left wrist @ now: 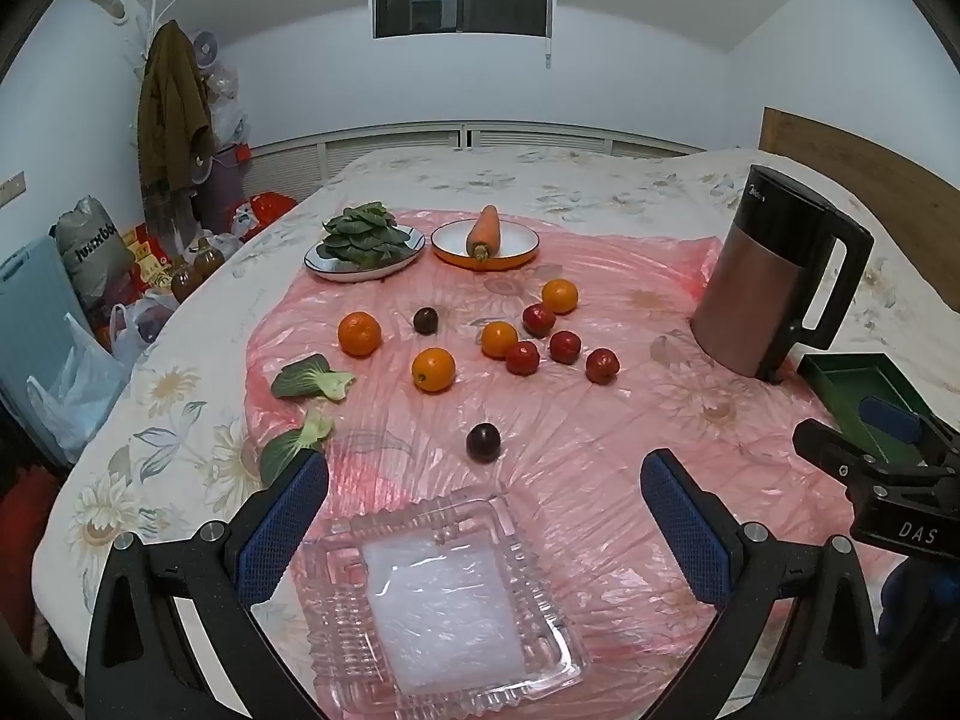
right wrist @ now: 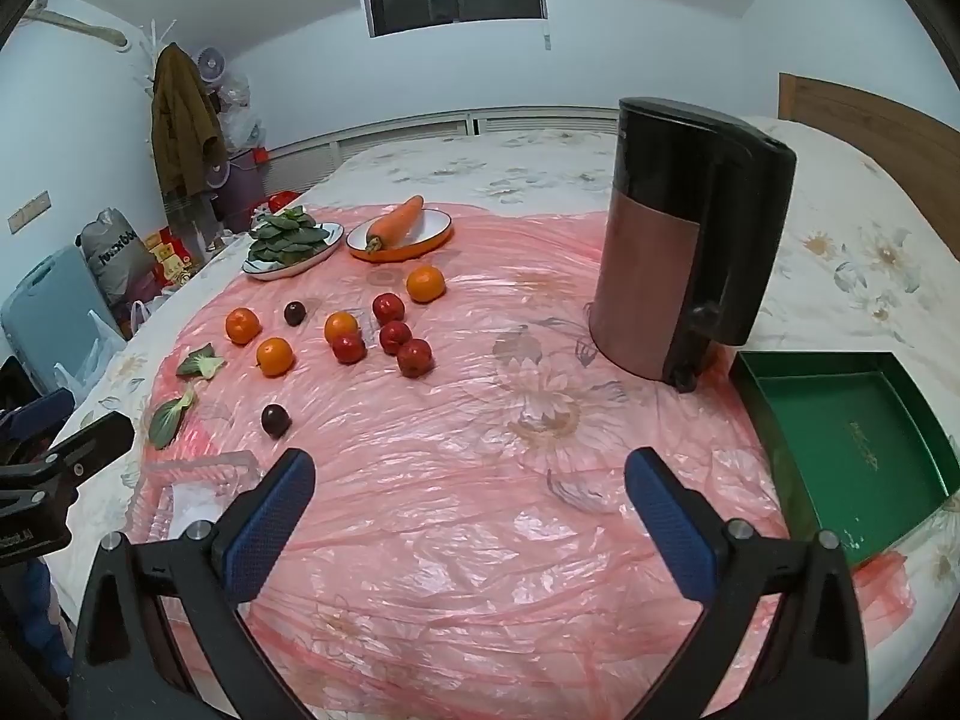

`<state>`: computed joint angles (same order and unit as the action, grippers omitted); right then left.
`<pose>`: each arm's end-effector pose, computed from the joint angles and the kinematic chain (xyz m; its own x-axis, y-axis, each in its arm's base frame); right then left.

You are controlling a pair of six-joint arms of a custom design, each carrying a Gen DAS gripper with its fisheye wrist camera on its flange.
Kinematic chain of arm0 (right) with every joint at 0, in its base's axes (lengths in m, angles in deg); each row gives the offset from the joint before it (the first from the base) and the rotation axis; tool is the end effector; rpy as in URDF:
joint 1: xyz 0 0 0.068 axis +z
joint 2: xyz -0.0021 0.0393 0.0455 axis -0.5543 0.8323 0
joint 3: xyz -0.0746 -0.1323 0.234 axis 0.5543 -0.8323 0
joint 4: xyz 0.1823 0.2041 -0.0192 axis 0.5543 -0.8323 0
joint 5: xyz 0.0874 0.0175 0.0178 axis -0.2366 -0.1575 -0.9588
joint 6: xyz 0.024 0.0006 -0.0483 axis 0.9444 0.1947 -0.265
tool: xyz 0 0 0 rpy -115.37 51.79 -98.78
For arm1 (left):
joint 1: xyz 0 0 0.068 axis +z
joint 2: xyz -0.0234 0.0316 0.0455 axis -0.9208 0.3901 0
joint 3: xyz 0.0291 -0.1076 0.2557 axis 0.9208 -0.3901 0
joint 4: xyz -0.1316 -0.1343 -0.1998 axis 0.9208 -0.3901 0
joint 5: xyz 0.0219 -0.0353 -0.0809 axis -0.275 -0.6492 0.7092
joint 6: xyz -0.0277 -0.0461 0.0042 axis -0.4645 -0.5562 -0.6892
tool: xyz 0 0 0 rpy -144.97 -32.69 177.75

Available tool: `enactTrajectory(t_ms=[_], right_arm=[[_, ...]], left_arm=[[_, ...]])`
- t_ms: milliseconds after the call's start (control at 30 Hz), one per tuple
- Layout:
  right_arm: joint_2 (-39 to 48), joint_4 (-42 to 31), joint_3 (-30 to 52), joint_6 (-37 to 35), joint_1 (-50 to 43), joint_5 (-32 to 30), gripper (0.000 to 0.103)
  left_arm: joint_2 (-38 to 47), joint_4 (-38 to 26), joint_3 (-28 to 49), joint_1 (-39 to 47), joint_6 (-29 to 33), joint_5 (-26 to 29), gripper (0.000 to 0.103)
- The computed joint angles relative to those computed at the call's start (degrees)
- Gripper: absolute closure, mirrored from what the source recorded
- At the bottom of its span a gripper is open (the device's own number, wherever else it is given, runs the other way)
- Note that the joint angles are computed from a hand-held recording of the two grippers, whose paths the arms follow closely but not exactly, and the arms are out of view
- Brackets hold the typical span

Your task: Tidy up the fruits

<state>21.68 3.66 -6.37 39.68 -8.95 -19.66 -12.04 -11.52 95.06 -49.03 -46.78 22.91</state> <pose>0.2621 0.1197 0.1677 -0.6570 -0.1043 -0.7467 -0.2861 0.9508 0.1190 0.1992 0.0577 0.1673 -0.6217 -0.0787 -0.7793 -0.0935 0.9953 -0.0259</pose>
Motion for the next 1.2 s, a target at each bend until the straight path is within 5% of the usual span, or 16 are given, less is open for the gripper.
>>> enactTrajectory(t_ms=[300,1200], right_arm=[[0.0,0.11,-0.04,0.25,0.58,0.42,0.0],[2.27,2.15,0.61,-0.03,1.03,-1.2,0.0]], left_arm=[[1.25,3.81,-1.62,3.95,-2.01,4.91,0.001],[6.1,2.66,1.72,0.48,1.27,1.26,0.001]])
